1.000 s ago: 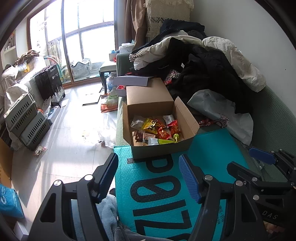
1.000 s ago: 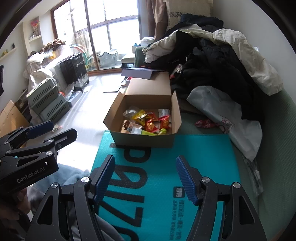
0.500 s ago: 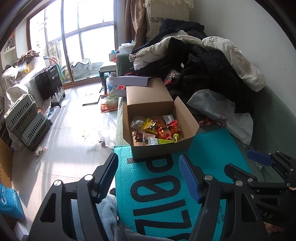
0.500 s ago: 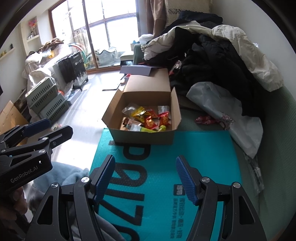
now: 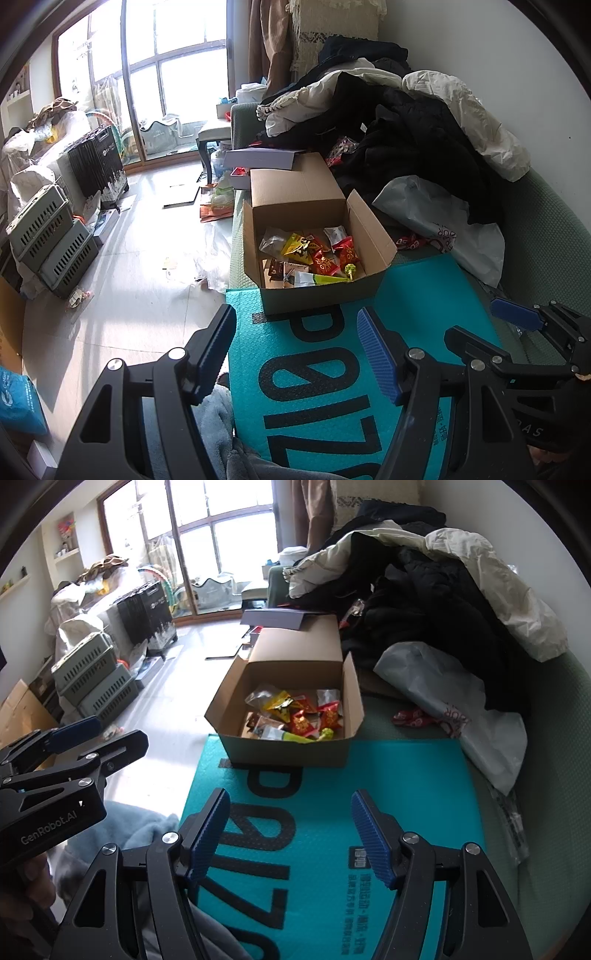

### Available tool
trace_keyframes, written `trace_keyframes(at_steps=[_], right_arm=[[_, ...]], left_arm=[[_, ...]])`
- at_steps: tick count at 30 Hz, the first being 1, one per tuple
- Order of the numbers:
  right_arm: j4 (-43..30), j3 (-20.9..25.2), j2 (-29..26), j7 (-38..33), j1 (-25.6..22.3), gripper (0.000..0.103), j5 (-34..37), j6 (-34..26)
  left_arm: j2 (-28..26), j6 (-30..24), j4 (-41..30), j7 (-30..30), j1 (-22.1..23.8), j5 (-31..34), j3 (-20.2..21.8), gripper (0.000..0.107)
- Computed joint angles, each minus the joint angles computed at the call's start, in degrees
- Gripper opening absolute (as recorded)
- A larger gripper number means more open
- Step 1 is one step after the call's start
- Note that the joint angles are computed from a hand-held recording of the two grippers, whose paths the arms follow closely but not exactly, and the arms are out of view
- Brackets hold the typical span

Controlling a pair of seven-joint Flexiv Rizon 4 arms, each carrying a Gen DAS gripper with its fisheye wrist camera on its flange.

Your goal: Organize snacks

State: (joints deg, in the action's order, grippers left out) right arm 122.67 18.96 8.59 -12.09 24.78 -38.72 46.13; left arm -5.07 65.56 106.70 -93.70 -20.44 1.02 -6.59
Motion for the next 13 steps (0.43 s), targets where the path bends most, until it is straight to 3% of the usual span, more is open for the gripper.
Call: trace_keyframes(at_steps=[13], right_arm=[[0.52, -0.44, -0.63, 0.24, -0.12, 0.069, 0.16, 0.95]], left_arm=[[-1.06, -0.72, -0.54, -0.02, -0.21, 0.32, -0.11, 0.067]])
